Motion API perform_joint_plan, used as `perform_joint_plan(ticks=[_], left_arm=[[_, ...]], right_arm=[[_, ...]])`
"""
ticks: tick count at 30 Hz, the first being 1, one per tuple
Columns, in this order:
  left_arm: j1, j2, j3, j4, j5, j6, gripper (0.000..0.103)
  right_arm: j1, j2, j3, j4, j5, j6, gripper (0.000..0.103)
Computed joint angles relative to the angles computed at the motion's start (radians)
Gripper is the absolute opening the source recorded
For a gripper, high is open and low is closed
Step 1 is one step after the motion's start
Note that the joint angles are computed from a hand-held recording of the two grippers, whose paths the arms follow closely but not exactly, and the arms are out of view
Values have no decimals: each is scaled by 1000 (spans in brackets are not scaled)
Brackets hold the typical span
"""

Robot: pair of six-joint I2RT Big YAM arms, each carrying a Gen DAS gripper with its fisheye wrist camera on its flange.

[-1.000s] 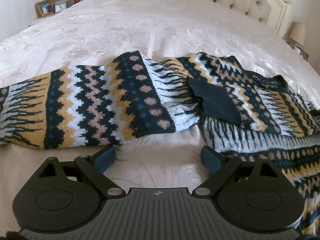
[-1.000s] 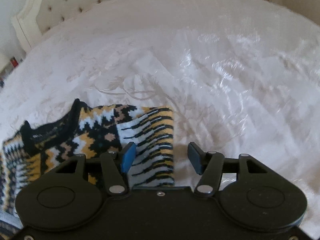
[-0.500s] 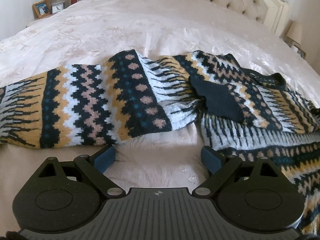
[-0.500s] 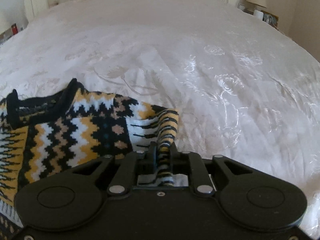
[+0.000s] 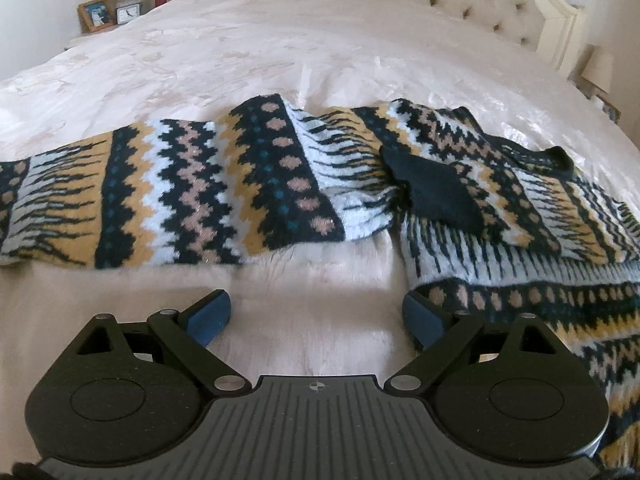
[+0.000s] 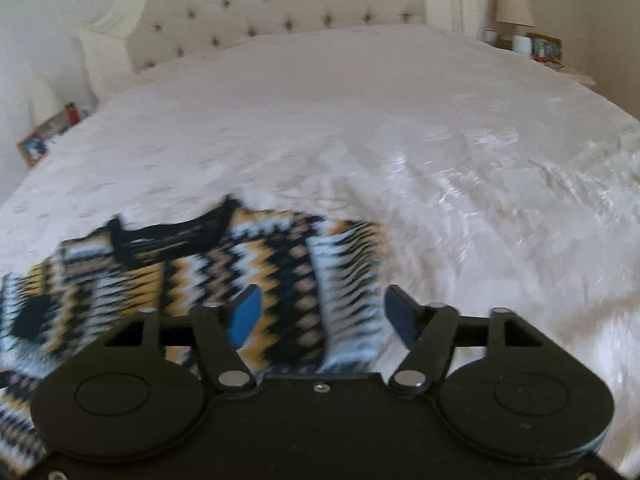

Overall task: Fold small clothes
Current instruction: 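Release the sleeve with the right gripper and withdraw it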

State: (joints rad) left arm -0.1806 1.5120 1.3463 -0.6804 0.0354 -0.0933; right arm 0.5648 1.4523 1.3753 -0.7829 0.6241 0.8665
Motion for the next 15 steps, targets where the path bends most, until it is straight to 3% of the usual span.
perform_joint_plan(ticks=[2,5,9,15], left_arm=[[-2,-10,-18,13,-5,5,94],[0,-32,-54,44,1,17,94],[16,-51,-63,26,41,39,94],[69,-99,-65,0,74,19,94]], right_arm=[[34,-2,-7,21,0,5,83],[82,6,-10,60,-7,10,102],[136,33,1,124,-46,-13,103],[218,112,70,162,-16,-66,103]])
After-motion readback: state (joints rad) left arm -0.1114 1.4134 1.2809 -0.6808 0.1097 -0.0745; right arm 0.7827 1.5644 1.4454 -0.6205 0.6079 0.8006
